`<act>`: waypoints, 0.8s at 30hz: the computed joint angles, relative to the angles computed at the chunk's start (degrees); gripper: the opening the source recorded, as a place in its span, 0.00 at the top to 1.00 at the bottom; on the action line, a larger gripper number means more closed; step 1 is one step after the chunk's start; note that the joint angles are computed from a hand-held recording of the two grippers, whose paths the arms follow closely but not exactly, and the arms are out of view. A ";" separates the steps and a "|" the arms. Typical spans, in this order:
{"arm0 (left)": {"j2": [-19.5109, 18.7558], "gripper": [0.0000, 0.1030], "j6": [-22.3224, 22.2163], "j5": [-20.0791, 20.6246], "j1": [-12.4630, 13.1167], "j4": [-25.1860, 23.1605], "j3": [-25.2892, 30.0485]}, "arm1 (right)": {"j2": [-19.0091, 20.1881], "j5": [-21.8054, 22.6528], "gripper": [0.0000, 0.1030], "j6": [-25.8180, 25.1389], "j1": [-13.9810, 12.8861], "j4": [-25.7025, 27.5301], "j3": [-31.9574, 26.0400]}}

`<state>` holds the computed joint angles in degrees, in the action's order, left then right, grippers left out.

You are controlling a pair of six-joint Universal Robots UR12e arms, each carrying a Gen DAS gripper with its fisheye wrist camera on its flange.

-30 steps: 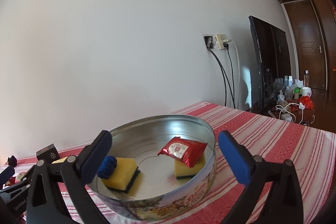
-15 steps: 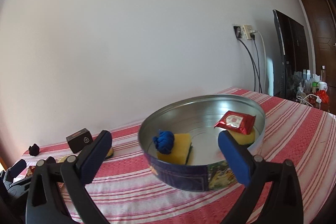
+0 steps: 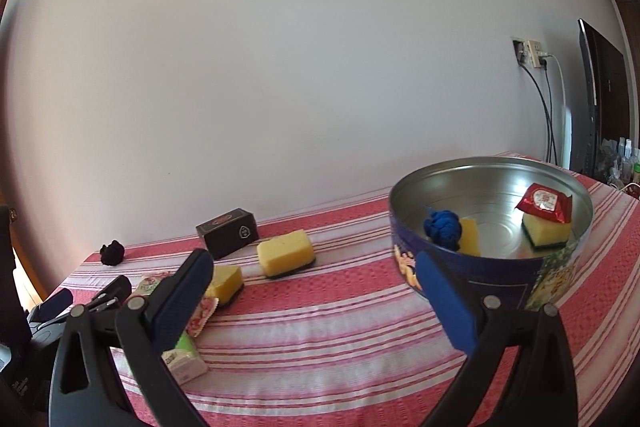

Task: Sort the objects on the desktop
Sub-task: 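Move both grippers back toward the green tissue pack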

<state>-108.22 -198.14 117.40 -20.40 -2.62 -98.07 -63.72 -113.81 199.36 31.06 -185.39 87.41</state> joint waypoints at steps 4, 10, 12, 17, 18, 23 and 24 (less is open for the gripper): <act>0.72 0.03 -1.11 -0.39 1.46 -1.44 -0.67 | 0.88 1.65 0.00 -0.41 0.80 1.58 -1.48; 1.74 0.03 -2.92 -0.61 3.35 -3.09 -1.54 | 1.86 4.51 0.00 0.11 1.33 3.75 -3.32; 1.83 0.03 -2.95 -0.60 3.82 -3.48 -1.62 | 2.17 5.26 0.00 0.10 1.51 4.32 -3.90; 1.94 0.03 -3.09 -0.49 4.76 -4.95 -1.49 | 2.64 8.20 0.00 -0.57 1.67 8.97 -5.61; 1.93 0.03 -3.01 -0.54 4.93 -5.22 -1.44 | 2.65 8.85 0.00 -0.75 1.63 9.69 -5.81; 1.82 0.03 -1.08 0.18 5.74 -6.57 -1.05 | 2.52 13.07 0.00 -1.41 1.22 14.73 -6.75; 1.83 0.03 -0.59 0.18 6.03 -7.01 -0.99 | 2.48 13.89 0.00 -1.57 1.14 16.22 -6.94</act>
<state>-106.39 -198.73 117.58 -14.37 -9.63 -99.07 -61.24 -99.92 197.79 32.20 -169.17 80.47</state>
